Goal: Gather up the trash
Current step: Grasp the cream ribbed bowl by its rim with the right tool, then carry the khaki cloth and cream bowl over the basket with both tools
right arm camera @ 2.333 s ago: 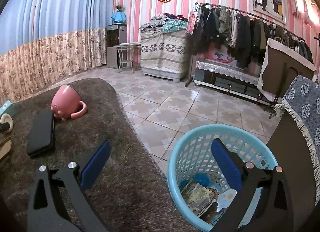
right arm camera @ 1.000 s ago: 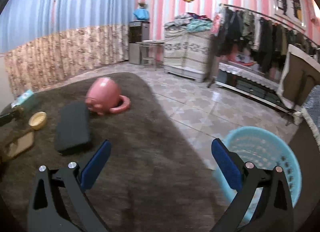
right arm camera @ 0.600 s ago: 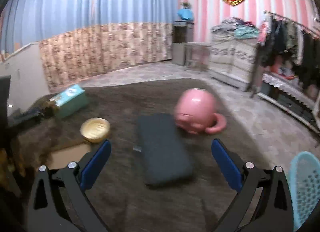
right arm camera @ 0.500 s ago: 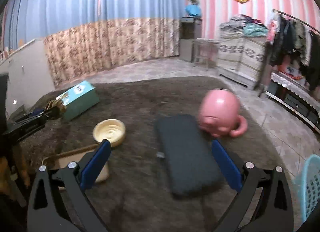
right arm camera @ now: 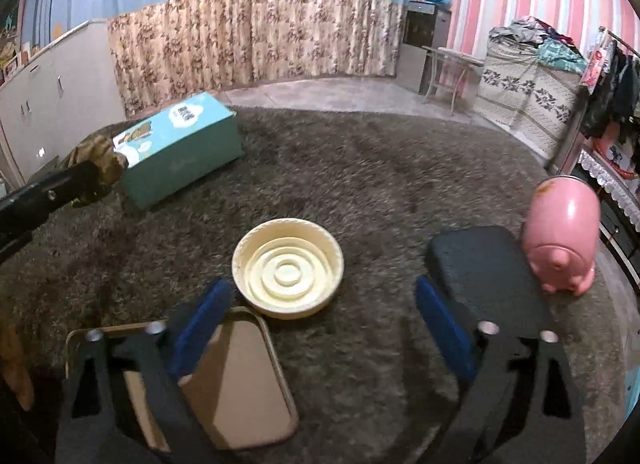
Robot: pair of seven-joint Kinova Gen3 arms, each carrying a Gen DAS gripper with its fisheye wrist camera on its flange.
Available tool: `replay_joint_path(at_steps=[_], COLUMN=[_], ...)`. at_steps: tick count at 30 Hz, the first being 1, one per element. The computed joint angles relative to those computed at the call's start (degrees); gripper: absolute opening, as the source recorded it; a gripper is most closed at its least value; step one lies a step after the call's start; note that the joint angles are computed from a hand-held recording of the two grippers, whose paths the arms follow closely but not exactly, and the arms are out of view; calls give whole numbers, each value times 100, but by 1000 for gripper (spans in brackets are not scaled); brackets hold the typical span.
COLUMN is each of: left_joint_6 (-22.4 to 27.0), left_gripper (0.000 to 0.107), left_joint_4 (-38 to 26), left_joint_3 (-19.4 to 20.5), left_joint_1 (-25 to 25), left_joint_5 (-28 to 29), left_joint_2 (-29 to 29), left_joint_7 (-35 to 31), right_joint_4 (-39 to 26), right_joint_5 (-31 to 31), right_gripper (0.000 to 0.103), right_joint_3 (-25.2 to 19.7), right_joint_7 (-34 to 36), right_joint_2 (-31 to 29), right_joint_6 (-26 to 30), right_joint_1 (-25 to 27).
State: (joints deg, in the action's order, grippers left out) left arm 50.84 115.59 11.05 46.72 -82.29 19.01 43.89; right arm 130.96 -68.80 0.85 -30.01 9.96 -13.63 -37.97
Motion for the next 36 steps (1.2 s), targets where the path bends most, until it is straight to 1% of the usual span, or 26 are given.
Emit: replay_joint_path(at_steps=[1, 2, 3, 4, 5, 7, 9, 10, 12, 14, 16, 17, 19, 20, 22, 24, 26, 28, 29, 30, 31, 32, 33, 34, 36], left_joint_6=[-9, -10, -20, -33, -58, -34, -23, -25, -73, -114, -136, -146, -79, -66, -57, 94, 138, -13, -55, -3, 120, 150, 86, 73, 177], left_gripper=[40, 40, 40, 40, 40, 40, 40, 40, 40, 40, 40, 40, 39, 39, 39, 39, 39, 39, 39, 39, 39, 39, 39, 39, 39], left_joint_4=[2, -12, -5, -1, 24, -25, -45, -47, -49, -51, -56, -61, -172, -204, -322, -513, -682, -776, -817, -955, -1139, -1279, -1388, -1537, -1995], left_joint_3=[2, 3, -1, -4, -10, 5, 2, -3, -13, -25, -33, -33, -16, -21, -22, -34, -55, -66, -67, -51, -73, -34, -37, -46, -62], left_joint_1=[-5, -8, -11, -18, -30, -19, -4, 0, -8, -19, -12, -5, 34, 63, 126, 230, 362, 437, 476, 567, 721, 805, 889, 980, 1243], left_joint_5=[1, 7, -2, -6, -27, 8, 13, 16, -23, -45, -96, -128, -70, -63, -41, 114, 142, 88, 54, 65, 109, 82, 44, 34, 76], left_joint_2=[0, 7, 5, -1, -14, 11, 29, 27, 57, 66, 82, 98, 189, 221, 302, 380, 411, 354, 338, 373, 447, 501, 539, 611, 857], left_joint_7=[-24, -48, -52, -58, -31, -55, -63, -69, -63, -73, -60, -56, -244, -299, -500, -808, -953, -944, -936, -1011, -1111, -1119, -1090, -1111, -1383], right_joint_4=[-40, -88, -142, -168, -185, -208, -165, -113, 66, 288, 486, 638, 795, 939, 1094, 1231, 1280, 1340, 1337, 1347, 1382, 1385, 1445, 1440, 1441], right_joint_5=[-40, 13, 159, 392, 625, 1091, 1557, 1790, 2073, 2042, 1968, 1979, 2124, 2211, 2355, 2413, 2707, 3076, 3182, 3316, 3482, 3555, 3709, 3816, 4043], right_gripper=[78, 73, 70, 62, 60, 59, 59, 59, 59, 59, 59, 59, 59, 59, 59, 59, 59, 59, 59, 59, 59, 59, 59, 59, 59], right_joint_3=[-24, -140, -352, -466, -490, -376, -547, -545, -356, -165, -167, -178, -158, -185, -183, -31, 240, 700, 872, 1137, 1403, 1638, 1903, 2163, 2694], right_joint_7=[82, 87, 0, -181, -389, -795, -1158, -1389, -1685, -1655, -1577, -1591, -1622, -1738, -1708, -1511, -1476, -1469, -1464, -1432, -1461, -1407, -1447, -1394, -1405], right_joint_2=[26, 47, 83, 94, 109, 134, 120, 84, -100, -373, -704, -960, -1389, -1655, -2139, -2626, -2970, -3353, -3430, -3537, -3616, -3649, -3718, -3750, -3801], right_joint_6=[93, 211, 329, 428, 491, 548, 480, 412, 235, 69, 33, 65, 327, 394, 756, 1085, 1402, 1681, 1772, 1838, 1810, 1813, 1723, 1726, 1616], right_joint_1=[64, 235, 500, 660, 713, 621, 760, 745, 533, 356, 466, 614, 975, 1240, 1771, 2302, 2756, 3188, 3266, 3424, 3485, 3439, 3500, 3455, 3357])
